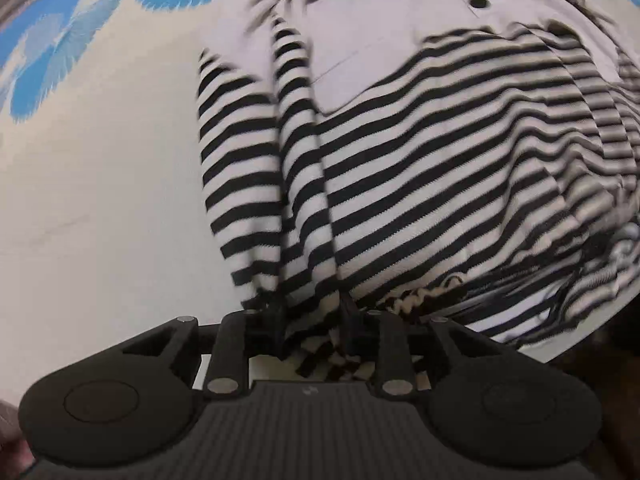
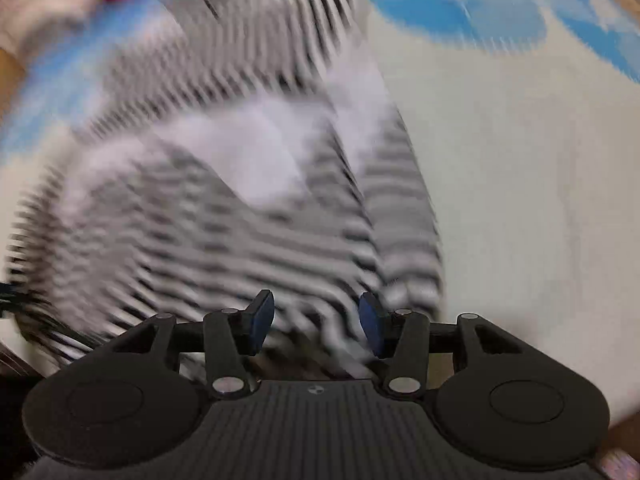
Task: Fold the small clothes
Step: 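Lift the hem and fold it toward the hood with both grippers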
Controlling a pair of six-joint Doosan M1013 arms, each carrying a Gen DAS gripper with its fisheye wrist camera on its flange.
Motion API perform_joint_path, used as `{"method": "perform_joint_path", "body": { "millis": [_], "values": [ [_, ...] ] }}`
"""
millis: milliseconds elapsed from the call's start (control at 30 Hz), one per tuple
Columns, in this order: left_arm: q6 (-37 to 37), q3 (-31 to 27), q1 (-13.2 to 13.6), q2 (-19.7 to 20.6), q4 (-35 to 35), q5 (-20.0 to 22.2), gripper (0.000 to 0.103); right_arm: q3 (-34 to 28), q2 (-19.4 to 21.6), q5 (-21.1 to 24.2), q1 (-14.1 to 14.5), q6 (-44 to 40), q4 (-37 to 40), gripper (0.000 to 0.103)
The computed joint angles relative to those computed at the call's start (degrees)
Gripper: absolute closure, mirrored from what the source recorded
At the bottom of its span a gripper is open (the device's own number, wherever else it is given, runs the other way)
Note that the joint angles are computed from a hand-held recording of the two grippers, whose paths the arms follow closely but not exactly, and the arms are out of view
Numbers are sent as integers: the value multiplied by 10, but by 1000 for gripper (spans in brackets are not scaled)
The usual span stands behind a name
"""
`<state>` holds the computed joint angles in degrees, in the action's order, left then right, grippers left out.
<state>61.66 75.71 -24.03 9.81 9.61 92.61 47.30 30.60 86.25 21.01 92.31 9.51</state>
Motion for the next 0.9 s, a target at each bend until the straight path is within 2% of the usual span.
{"method": "perform_joint_path", "body": {
  "millis": [67,200,233,300,367,400,433,467,533,600,700,767,900],
  "values": [
    [-1,-1,1,-4,-3,-6,72,-13,11,33,0,13,-5,55],
    [-36,8,11,-28,-23,-64,71,-9,1,-12,-3,-9,10,54],
    [-44,8,15,-25,-34,-60,70,-12,3,-5,-1,-14,3,54],
    [-20,2,10,-9,-21,-12,71,-21,13,27,3,-18,-25,54],
    [2,-3,5,-6,-12,-11,70,-19,12,24,5,-18,-27,55],
    [-10,-4,8,-11,-15,-31,69,-18,8,7,4,-15,-20,55],
    [-27,-4,11,-18,-17,-57,61,-16,3,-14,5,-18,-17,55],
    [-48,-2,12,-27,-11,-91,53,-9,-5,-47,6,-26,-16,54],
    [-92,-1,4,-40,30,-146,44,6,-22,-114,11,-40,-26,54],
    [-130,0,-6,-46,80,-187,43,19,-35,-176,14,-44,-33,54],
    [-164,-12,-14,-38,125,-217,42,-14,-21,-193,14,-13,-30,54],
    [-180,-21,-18,-32,148,-236,42,-62,-1,-185,13,27,-28,54],
    [-218,-30,-22,-22,192,-289,42,-165,49,-207,24,87,-21,54]
  ]
}}
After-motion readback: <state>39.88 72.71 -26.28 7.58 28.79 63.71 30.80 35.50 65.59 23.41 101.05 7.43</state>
